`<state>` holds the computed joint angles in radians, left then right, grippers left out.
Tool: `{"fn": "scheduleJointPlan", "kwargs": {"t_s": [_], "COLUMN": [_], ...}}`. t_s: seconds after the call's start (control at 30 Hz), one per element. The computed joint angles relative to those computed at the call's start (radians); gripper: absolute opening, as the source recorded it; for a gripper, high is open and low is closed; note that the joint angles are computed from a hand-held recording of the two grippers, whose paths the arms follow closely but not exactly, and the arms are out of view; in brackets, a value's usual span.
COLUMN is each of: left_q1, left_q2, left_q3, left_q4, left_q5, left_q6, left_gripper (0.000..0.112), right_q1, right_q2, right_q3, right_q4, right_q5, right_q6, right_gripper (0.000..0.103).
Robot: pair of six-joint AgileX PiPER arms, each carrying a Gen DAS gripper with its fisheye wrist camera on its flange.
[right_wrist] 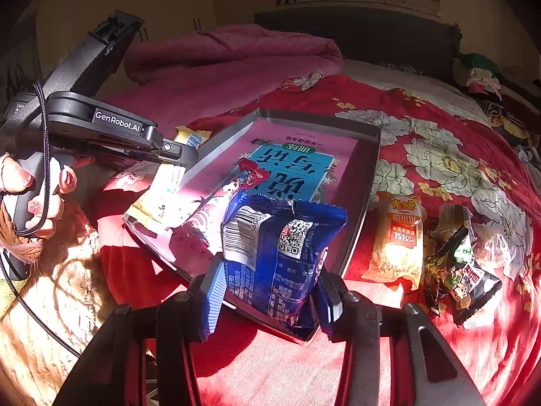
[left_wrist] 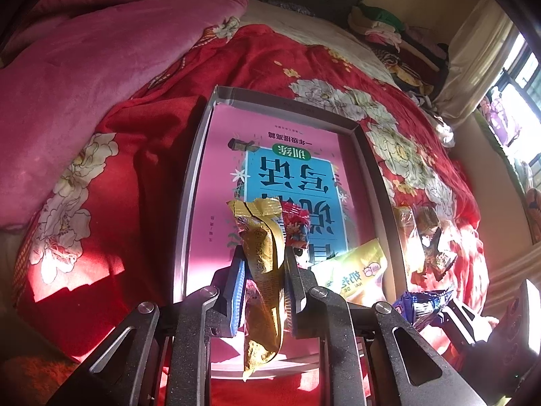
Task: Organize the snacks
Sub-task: 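Carry blue bag into tray with right tool while left tool places gold packet there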
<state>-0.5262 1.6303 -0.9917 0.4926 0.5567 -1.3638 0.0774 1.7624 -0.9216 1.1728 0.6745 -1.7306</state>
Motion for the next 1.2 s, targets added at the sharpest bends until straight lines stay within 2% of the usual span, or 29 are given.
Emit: {"fn": "scheduleJointPlan", "kwargs": {"t_s": [0.47, 1.2], "left_q1": [-0.010, 0.002], "left_q2": [0.062, 0.068], "left_q3": [-0.037, -0.036], "left_q4": [-0.050, -0.065], "left_q5": [0.013, 0.016], "left_q6": [0.062, 0.069], "left_gripper": [0.021, 0.021], "right_q1": [0.009, -0.013], "right_q2": [0.018, 0.014], "right_q3": [-0.013, -0.008], "right_q4": [-0.038, -0.036], "right_q5": [-0.017, 0.005], "right_q6": [0.040, 0.048], "right_gripper": [0.047, 0.052]}}
